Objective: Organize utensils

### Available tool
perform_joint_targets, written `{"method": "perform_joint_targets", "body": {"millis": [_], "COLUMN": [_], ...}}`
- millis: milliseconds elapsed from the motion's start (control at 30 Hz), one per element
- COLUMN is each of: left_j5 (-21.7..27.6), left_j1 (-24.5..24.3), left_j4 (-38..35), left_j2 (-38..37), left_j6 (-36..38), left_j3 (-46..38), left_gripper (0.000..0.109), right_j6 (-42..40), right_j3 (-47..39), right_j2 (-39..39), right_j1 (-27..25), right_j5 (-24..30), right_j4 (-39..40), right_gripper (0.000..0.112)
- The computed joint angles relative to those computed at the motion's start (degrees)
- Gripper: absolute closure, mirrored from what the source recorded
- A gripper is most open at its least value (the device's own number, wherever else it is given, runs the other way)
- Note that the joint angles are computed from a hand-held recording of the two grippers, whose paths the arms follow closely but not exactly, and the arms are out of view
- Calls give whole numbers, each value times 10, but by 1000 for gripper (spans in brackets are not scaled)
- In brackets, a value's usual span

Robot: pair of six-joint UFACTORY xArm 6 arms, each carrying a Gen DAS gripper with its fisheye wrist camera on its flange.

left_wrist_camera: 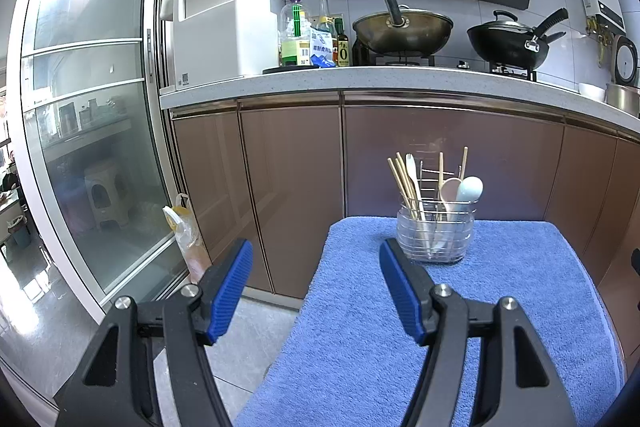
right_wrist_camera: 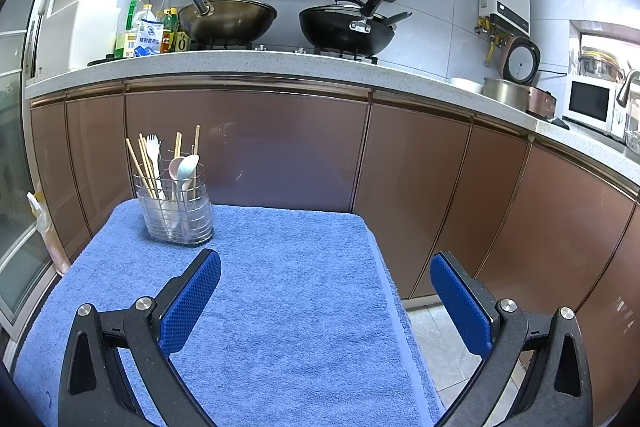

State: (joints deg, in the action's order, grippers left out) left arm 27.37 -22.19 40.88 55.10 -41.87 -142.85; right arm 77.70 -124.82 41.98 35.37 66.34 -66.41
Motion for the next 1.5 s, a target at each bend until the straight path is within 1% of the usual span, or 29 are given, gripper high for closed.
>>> {"method": "perform_joint_targets", "body": {"millis": [367, 533, 933, 1300, 1500], "left_j5": [1, -3, -4, -32, -37], "left_j1": [0, 0, 1, 6, 7], "left_j4": [-2, 4, -8, -3, -14], "left_j2": [2, -7, -4, -23, -22], "left_j6": [2, -4, 10, -7, 1], "left_j3": [-3, 12, 10, 41, 40], "left_gripper": [44, 44, 44, 44, 44], "right_j6": [-1, 3, 9, 13, 14], "right_j3": [-2, 6, 13, 19, 19], "right_j2": [1, -3, -6, -9, -9], "right_j1": [0, 0, -1, 0, 0], "right_j5": [2, -1, -5, -6, -5], "right_j4": [0, 0, -1, -4, -5], "right_gripper": [10, 10, 10, 10, 10]}}
